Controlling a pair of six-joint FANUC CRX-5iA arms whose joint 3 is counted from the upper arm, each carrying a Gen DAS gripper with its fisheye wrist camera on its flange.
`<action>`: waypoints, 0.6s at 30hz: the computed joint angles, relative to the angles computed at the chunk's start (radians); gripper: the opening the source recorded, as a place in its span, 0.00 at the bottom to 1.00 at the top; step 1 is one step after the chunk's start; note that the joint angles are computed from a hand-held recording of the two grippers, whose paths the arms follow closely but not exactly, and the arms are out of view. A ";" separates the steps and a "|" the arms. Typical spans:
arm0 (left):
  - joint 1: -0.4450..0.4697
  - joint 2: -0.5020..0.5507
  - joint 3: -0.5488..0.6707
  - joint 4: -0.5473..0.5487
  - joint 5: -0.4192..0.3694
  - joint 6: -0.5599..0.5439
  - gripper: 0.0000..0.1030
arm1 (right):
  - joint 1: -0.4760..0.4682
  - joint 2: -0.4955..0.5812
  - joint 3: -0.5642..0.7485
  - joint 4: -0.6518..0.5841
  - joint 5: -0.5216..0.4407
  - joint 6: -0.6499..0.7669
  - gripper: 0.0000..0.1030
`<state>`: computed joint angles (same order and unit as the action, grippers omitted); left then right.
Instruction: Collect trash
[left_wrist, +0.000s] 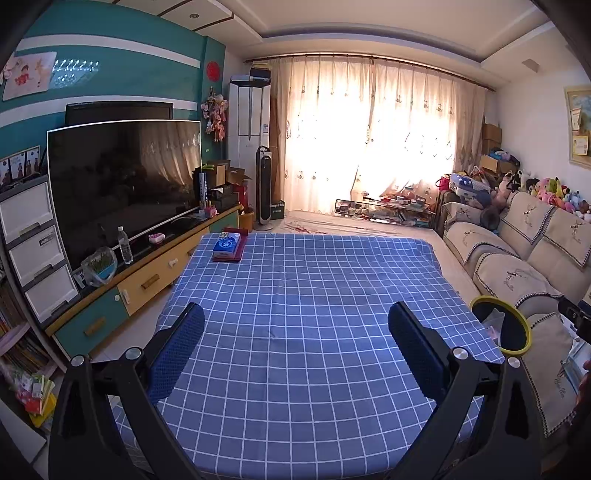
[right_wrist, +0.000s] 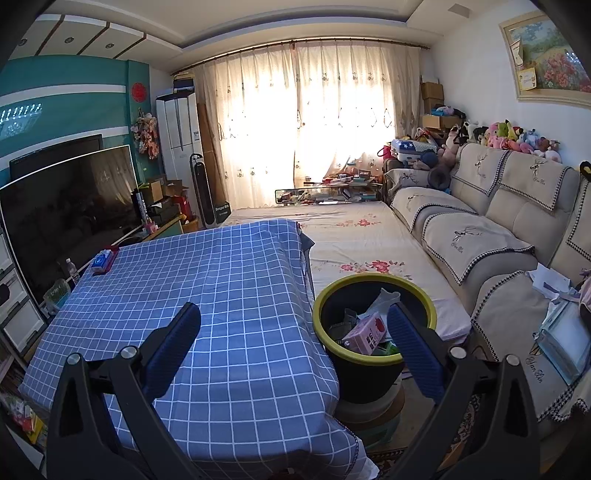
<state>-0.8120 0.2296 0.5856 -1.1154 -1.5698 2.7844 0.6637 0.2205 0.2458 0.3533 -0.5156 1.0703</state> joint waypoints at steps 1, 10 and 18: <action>0.000 0.001 0.001 -0.001 0.000 0.000 0.95 | 0.000 0.001 0.001 -0.003 -0.001 0.003 0.93; -0.007 0.009 0.013 -0.007 -0.008 -0.002 0.95 | 0.000 0.003 0.001 -0.012 0.003 0.011 0.93; -0.008 0.009 0.012 -0.006 -0.007 -0.001 0.95 | 0.001 0.007 0.009 -0.019 -0.002 0.017 0.93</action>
